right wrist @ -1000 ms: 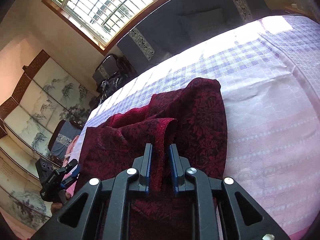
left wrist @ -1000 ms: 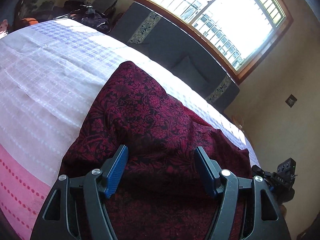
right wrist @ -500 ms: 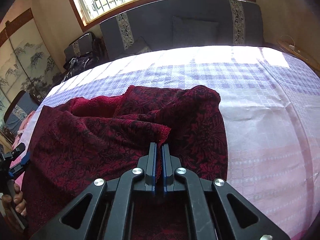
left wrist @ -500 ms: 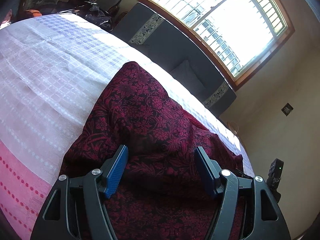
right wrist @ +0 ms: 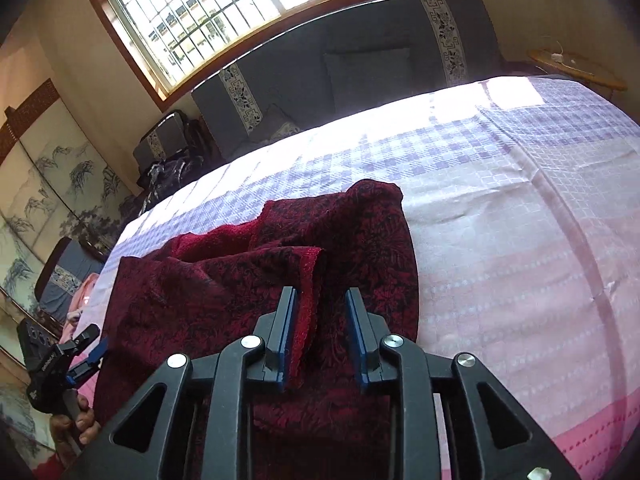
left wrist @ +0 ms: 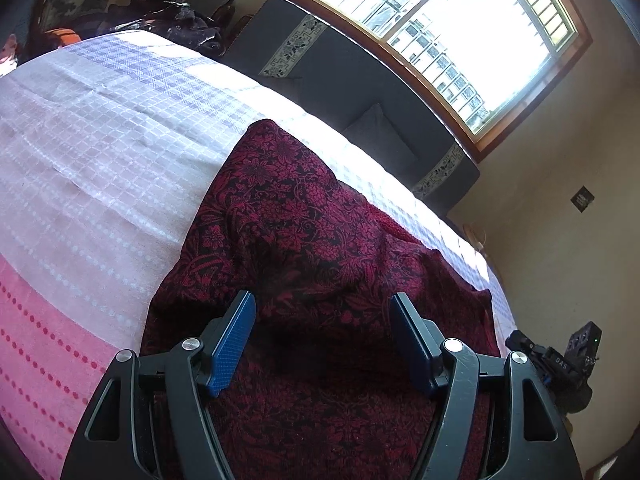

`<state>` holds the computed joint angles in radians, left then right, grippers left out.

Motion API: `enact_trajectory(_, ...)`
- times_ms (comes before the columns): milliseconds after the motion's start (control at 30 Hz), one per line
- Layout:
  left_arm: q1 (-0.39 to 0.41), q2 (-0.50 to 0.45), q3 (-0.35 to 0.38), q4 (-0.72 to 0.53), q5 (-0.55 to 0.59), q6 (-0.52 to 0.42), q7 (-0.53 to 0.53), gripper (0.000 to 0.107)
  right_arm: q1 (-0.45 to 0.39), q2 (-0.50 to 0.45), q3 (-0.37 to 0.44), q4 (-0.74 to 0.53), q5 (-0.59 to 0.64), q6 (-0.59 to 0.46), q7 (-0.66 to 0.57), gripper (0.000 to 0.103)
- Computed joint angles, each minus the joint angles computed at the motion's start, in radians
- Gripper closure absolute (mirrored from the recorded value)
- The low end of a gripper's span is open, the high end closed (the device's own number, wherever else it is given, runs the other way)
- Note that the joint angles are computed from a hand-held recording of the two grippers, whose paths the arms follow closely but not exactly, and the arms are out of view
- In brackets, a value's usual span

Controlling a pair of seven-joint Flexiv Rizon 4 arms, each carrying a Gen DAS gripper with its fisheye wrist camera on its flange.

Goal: Fold small clothes
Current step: 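Grasp the sweater hem with both grippers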

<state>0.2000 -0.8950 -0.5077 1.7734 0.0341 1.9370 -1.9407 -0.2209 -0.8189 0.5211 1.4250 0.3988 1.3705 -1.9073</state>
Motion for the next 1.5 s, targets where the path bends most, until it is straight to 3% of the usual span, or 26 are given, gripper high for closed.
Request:
enact_trajectory(67, 0.075, 0.049, -0.075, 0.117, 0.080, 0.078, -0.022, 0.037, -0.140, 0.091, 0.101, 0.066, 0.287, -0.111, -0.274, 0.069)
enact_trajectory(133, 0.078, 0.158, -0.057, 0.229, 0.133, 0.079, -0.020, 0.035, -0.279, 0.193, 0.154, 0.179, 0.475, -0.252, -0.496, 0.068)
enact_trajectory(200, 0.051, 0.274, -0.019, 0.335, 0.154, 0.045, -0.004, 0.035, -0.419, 0.275, 0.240, 0.325, 0.462, -0.309, -0.572, 0.068)
enact_trajectory(300, 0.106, 0.338, -0.070, 0.477, 0.233, 0.099, -0.017, 0.035, -0.628, 0.356, 0.367, 0.490, 0.452, -0.375, -0.636, 0.068)
enact_trajectory(367, 0.110, 0.366, -0.066, 0.553, 0.254, 0.135, -0.055, 0.035, -0.761, 0.363, 0.471, 0.568, 0.432, -0.356, -0.633, 0.068)
enact_trajectory(433, 0.104, 0.359, -0.049, 0.612, 0.279, 0.192, -0.100, 0.035, -0.806, 0.390, 0.484, 0.613, 0.476, -0.362, -0.671, 0.068)
enact_trajectory(600, 0.050, 0.322, 0.044, 0.683, 0.326, 0.306, -0.195, 0.035, -0.794, 0.422, 0.437, 0.656, 0.572, -0.376, -0.740, 0.068)
enact_trajectory(867, 0.034, 0.289, 0.122, 0.735, 0.395, 0.422, -0.303, 0.035, -0.674, 0.438, 0.345, 0.686, 0.644, -0.377, -0.788, 0.068)
enact_trajectory(933, -0.004, 0.302, 0.162, 0.752, 0.370, 0.454, -0.312, 0.035, -0.650, 0.435, 0.318, 0.679, 0.661, -0.390, -0.787, 0.068)
enact_trajectory(1033, -0.013, 0.334, 0.178, 0.768, 0.368, 0.393, -0.329, 0.035, -0.632, 0.439, 0.282, 0.677, 0.698, -0.411, -0.806, 0.068)
enact_trajectory(1133, -0.049, 0.335, 0.208, 0.778, 0.354, 0.413, -0.310, 0.035, -0.601, 0.434, 0.238, 0.666, 0.712, -0.442, -0.799, 0.068)
enact_trajectory(1367, -0.050, 0.349, 0.188, 0.768, 0.355, 0.360, -0.314, 0.034, -0.521, 0.441, 0.150, 0.653, 0.741, -0.495, -0.796, 0.068)
enact_trajectory(1500, 0.036, 0.320, 0.108, 0.773, 0.398, 0.325, -0.382, 0.034, -0.474, 0.451, 0.101, 0.653, 0.761, -0.515, -0.788, 0.068)
